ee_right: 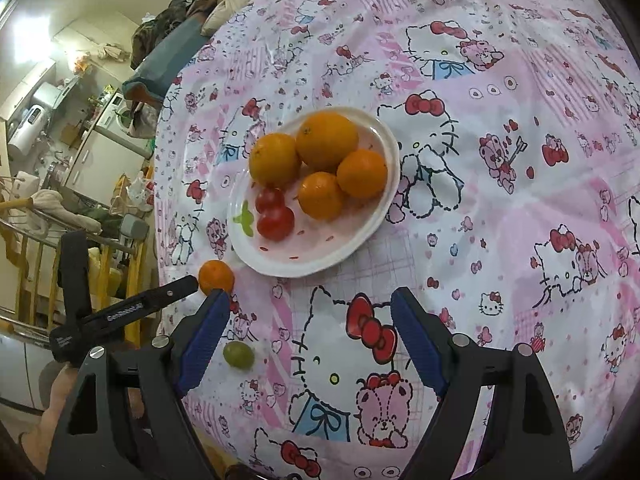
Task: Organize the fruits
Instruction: 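Move both grippers toward the last mandarin and green grape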
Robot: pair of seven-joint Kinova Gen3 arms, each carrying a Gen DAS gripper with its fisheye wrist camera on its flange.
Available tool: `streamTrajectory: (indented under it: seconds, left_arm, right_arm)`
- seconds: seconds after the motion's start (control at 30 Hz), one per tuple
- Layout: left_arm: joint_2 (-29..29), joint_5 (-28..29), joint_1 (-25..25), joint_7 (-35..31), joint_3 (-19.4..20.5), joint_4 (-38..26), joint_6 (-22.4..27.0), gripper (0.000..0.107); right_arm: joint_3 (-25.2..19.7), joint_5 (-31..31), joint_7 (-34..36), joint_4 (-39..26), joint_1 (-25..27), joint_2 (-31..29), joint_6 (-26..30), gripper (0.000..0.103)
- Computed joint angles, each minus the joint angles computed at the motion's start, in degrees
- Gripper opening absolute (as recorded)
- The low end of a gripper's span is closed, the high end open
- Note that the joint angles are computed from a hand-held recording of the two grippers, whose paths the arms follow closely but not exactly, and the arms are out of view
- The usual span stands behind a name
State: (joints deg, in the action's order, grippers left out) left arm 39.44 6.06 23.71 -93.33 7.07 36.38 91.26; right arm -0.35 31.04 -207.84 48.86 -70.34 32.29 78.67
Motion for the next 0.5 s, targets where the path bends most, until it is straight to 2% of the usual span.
streamTrajectory:
  seconds: [0.07,0.13,0.27,0.3,0.33,0.43,0.5]
  left_arm:
    - [0.02,-1.06,1.43,-0.82,-0.13,0.57,-0.55,0.082]
    - [-0.62,-2.15,2.79,-2.6,-0.07,2.08,-2.38,0.073]
    - [0.34,-5.43,6.37,-5.15,-0.7,0.97,-2.4,0.067]
    - [0.18,-6.29,7.2,-5.61,-0.97,1.53,-3.14,0.055]
    - [0.09,-7.66,8.27,-5.9,-1.51,1.88,-3.65,0.049]
    - [0.98,-10.37,10.26,-5.94,-2.43,0.77,-3.37,0.041]
    - [1.96,-10.75,10.82,-5.34,-2.49,-1.04,-2.28,0.041]
  right_arm:
    - [-0.05,-0.23,-0.14,0.1,0.08,-0.01,0.18,0.085]
    - [-0.1,-0.37,-0.75,0.88,0.17,-0.34,-0.19,0.085]
    - [-0.44,-0.68,-1.82,2.26,0.4,-0.98,-0.44,0.085]
    - [-0.58,-0.78,-2.13,2.74,0.51,-1.23,-0.71,0.085]
    - [-0.76,-0.83,-2.37,3.29,0.62,-1.54,-1.14,0.085]
    - [-0.99,-0.29,-2.21,3.34,0.41,-1.78,-0.75,0.085]
    - [-1.04,0.03,-1.79,2.76,0.19,-1.61,0.07,0.085]
